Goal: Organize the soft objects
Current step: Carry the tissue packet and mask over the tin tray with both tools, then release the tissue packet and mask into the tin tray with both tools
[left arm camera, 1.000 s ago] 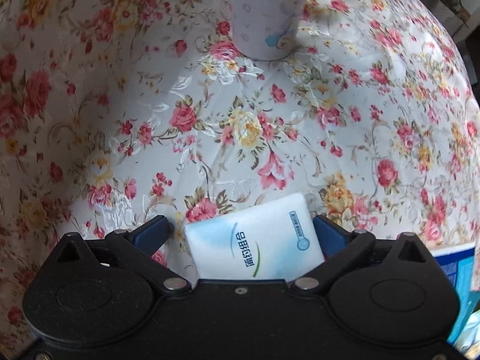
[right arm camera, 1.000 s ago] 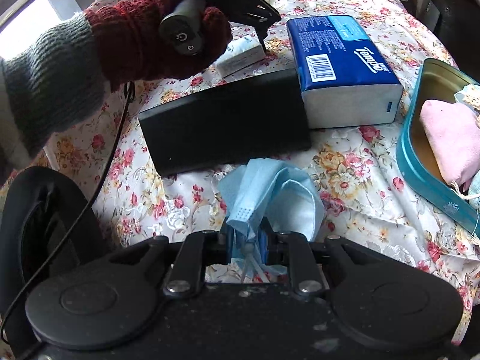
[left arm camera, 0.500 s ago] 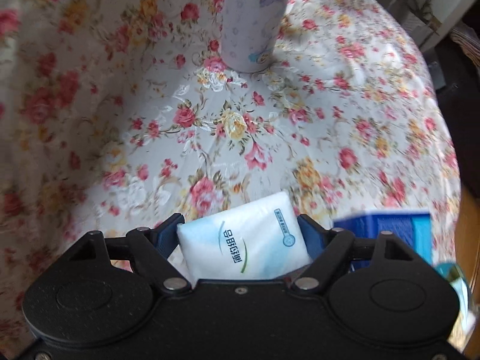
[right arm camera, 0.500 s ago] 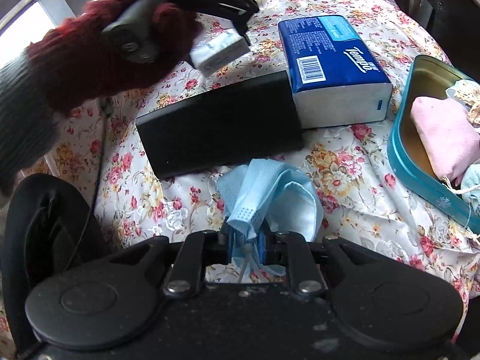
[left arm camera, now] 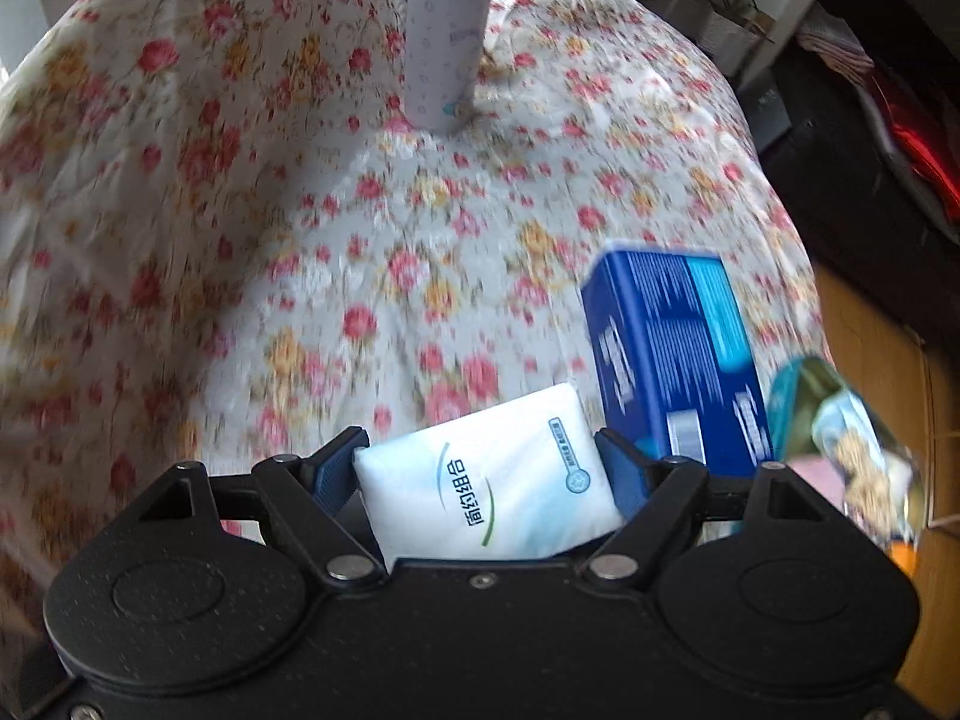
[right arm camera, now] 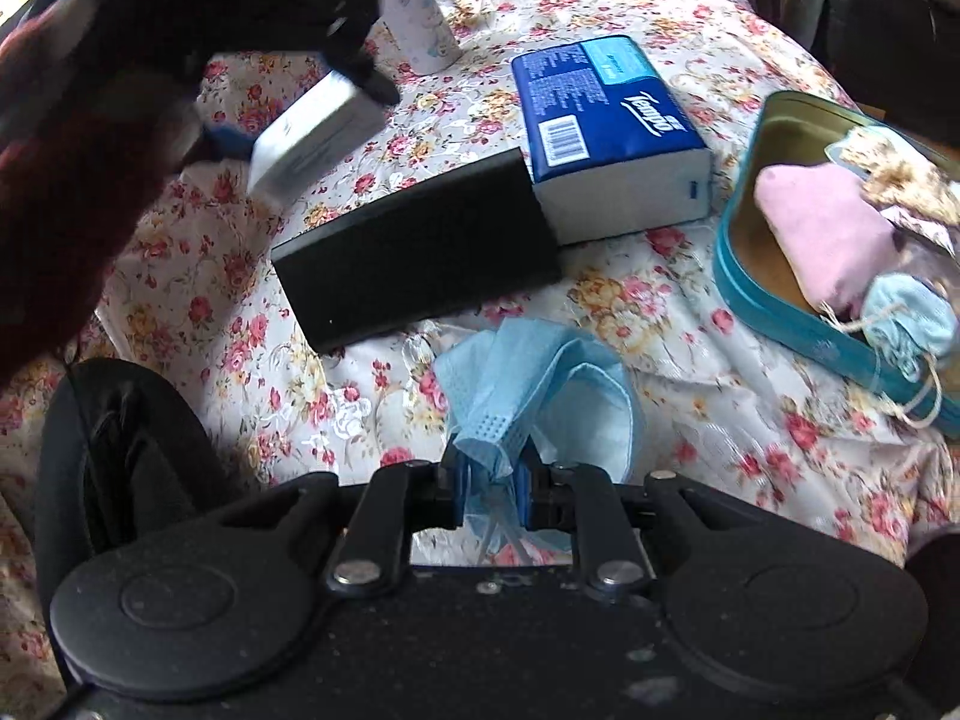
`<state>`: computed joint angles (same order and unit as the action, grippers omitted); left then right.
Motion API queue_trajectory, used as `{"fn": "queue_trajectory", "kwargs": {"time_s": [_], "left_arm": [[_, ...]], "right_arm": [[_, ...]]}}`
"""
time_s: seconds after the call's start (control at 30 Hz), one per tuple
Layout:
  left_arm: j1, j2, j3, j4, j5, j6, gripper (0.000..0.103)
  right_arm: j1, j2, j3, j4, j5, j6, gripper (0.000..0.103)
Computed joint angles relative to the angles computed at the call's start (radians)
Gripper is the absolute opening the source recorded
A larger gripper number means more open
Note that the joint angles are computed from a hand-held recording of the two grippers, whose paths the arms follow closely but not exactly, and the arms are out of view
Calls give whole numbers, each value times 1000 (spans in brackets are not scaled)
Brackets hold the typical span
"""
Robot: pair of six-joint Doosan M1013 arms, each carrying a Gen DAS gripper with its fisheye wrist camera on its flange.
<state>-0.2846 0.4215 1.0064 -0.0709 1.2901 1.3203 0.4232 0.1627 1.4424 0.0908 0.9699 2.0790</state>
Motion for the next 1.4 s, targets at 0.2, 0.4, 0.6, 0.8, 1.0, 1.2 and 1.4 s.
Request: {"fn": "queue_trajectory", "kwargs": {"time_s": [0.2, 0.4, 0.6, 0.8, 1.0, 1.2, 1.4], "left_arm": [[-13, -67, 105, -17, -7, 26, 77], [-48, -105, 175, -33, 21, 86, 77], [-101, -117, 182, -39, 29, 163, 77], [-147, -103, 143, -59, 21, 220, 77], [-185, -70, 87, -59, 4, 234, 77], [-209, -19, 30, -51, 1, 237, 77], [-222, 20, -10, -77, -5, 252, 77]], "right_arm": [[2, -29, 23, -2, 13, 29, 16], [-6, -67, 54, -12, 26, 68, 16], [-36, -117, 91, -48, 24, 152, 16], [-95, -167, 108, -151, 18, 255, 16], [-158, -157, 70, -267, 49, 297, 16], [-220, -126, 34, -272, 44, 266, 17], [-248, -90, 11, -275, 54, 262, 17]]}}
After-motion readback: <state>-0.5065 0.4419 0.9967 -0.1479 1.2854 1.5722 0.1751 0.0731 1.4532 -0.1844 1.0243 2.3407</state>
